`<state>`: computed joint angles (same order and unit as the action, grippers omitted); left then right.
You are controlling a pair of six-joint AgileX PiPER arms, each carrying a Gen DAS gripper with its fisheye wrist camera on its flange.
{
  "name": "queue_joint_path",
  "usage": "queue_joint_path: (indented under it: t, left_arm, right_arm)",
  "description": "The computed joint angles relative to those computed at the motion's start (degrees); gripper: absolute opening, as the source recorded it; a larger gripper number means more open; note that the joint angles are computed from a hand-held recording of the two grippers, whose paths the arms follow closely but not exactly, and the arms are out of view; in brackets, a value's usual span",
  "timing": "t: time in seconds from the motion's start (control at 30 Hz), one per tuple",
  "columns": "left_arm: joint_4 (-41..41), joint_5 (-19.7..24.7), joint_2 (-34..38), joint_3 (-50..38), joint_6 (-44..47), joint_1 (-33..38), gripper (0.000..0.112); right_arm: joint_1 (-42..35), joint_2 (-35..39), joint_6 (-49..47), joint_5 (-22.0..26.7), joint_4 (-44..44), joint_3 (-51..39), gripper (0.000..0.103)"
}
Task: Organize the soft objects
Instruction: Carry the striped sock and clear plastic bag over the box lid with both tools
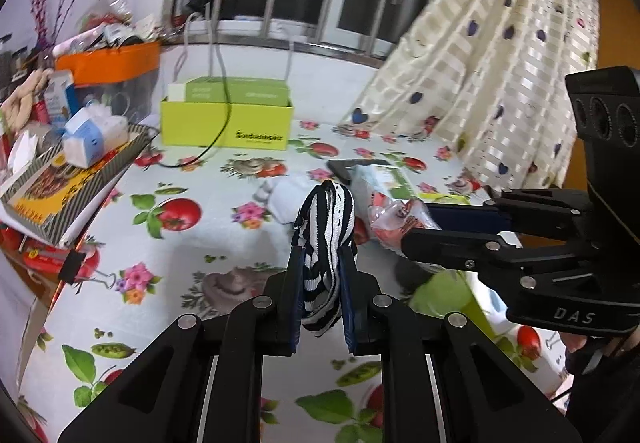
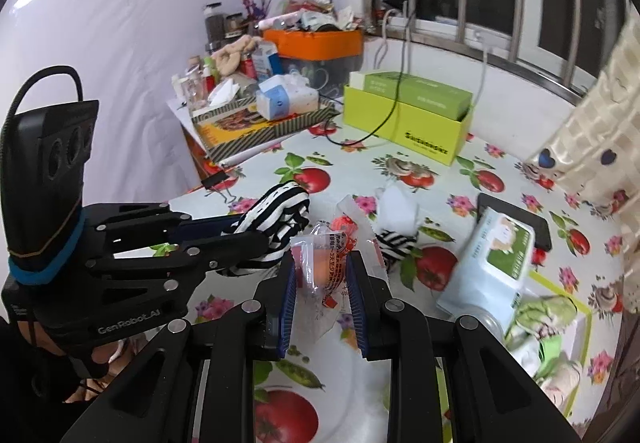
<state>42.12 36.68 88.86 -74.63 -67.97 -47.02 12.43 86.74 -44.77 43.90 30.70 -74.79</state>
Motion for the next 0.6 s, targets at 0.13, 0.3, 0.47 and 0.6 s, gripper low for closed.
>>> queue_joint_path:
  t: [0.13,0.3,0.47,0.6]
  left_arm:
    - [0.0,1.7,1.3,-2.9,1.1,-2.1,0.017]
    - [-1.2,2.1,3.4,-6.4,3.7,-3.7,0.017]
    - [-2.8,2.8,6.5,-11.4,7.3,-4.5,0.017]
    - [-4.4,3.0,9.4,-15.6,9.9,-4.8,0.017]
  right_arm:
    - [-2.7,-2.5,-2.1,0.1,2.1,2.3,0.023]
    - [-6.2,-5.5,-4.7,0.4,5.5,4.9,0.023]
    - [-11.5,-8.3,-8.5,2.2,9.2,5.9,0.023]
    - [-15.1,-9.1,-10.0,2.8,10.7,6.7,0.023]
